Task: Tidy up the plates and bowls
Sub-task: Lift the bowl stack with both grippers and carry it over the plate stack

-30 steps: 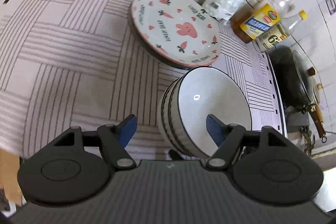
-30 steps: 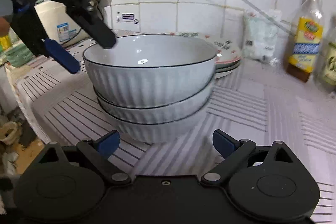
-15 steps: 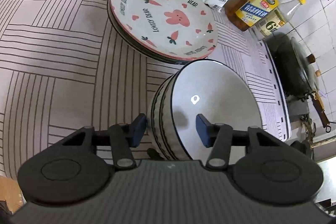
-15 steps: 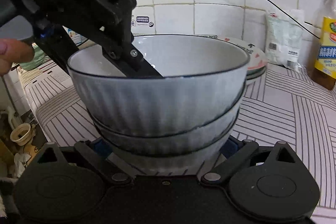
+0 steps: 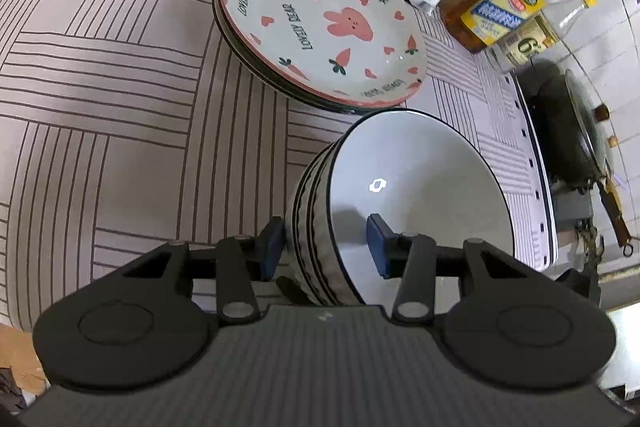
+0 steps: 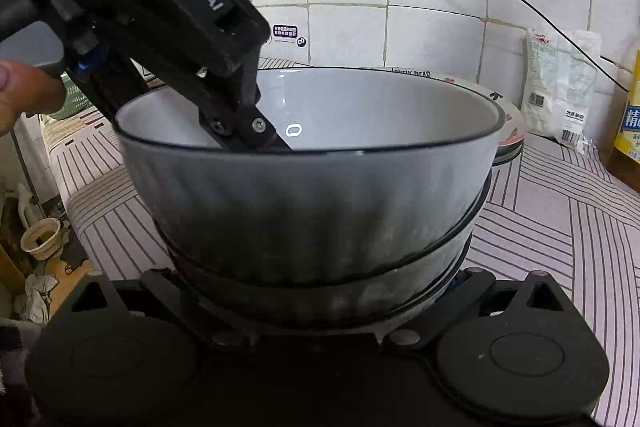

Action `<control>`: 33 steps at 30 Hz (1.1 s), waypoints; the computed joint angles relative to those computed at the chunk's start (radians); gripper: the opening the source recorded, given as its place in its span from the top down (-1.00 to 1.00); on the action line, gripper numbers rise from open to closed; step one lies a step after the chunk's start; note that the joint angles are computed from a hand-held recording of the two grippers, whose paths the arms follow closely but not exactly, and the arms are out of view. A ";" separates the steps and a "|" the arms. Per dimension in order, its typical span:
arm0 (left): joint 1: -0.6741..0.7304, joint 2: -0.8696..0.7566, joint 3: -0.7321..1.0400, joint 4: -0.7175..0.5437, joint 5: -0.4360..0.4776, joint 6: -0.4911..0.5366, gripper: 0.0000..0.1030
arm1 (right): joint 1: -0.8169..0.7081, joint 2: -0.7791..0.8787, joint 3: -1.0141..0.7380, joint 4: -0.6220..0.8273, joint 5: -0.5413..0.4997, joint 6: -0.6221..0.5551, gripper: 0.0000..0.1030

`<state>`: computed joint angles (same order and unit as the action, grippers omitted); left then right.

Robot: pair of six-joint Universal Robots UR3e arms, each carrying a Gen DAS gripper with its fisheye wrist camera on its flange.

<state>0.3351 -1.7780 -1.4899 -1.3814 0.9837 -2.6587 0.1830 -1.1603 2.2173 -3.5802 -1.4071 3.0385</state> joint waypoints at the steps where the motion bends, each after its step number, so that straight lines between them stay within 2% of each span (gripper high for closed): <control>1: -0.004 -0.005 0.022 -0.024 0.010 0.008 0.16 | -0.001 0.001 0.005 -0.011 0.001 0.003 -0.98; 6: 0.004 0.024 0.048 -0.077 0.004 0.051 0.16 | 0.010 -0.008 0.028 -0.058 -0.012 -0.015 -0.98; 10: 0.031 0.032 0.093 -0.134 -0.042 0.048 0.16 | -0.003 -0.070 0.018 -0.004 0.001 -0.016 -0.98; 16: 0.011 0.021 0.210 -0.143 -0.056 0.036 0.16 | -0.013 -0.107 -0.073 0.068 -0.004 -0.038 -0.98; 21: -0.010 -0.092 0.415 -0.192 -0.059 0.012 0.16 | -0.044 -0.095 -0.181 0.125 0.027 -0.054 -0.98; 29: -0.054 -0.323 0.726 -0.206 -0.052 -0.064 0.16 | -0.037 0.059 -0.415 0.193 -0.011 -0.036 -0.98; 33: -0.071 -0.422 0.854 -0.234 -0.038 -0.038 0.15 | -0.041 0.120 -0.476 0.200 -0.018 -0.041 -0.98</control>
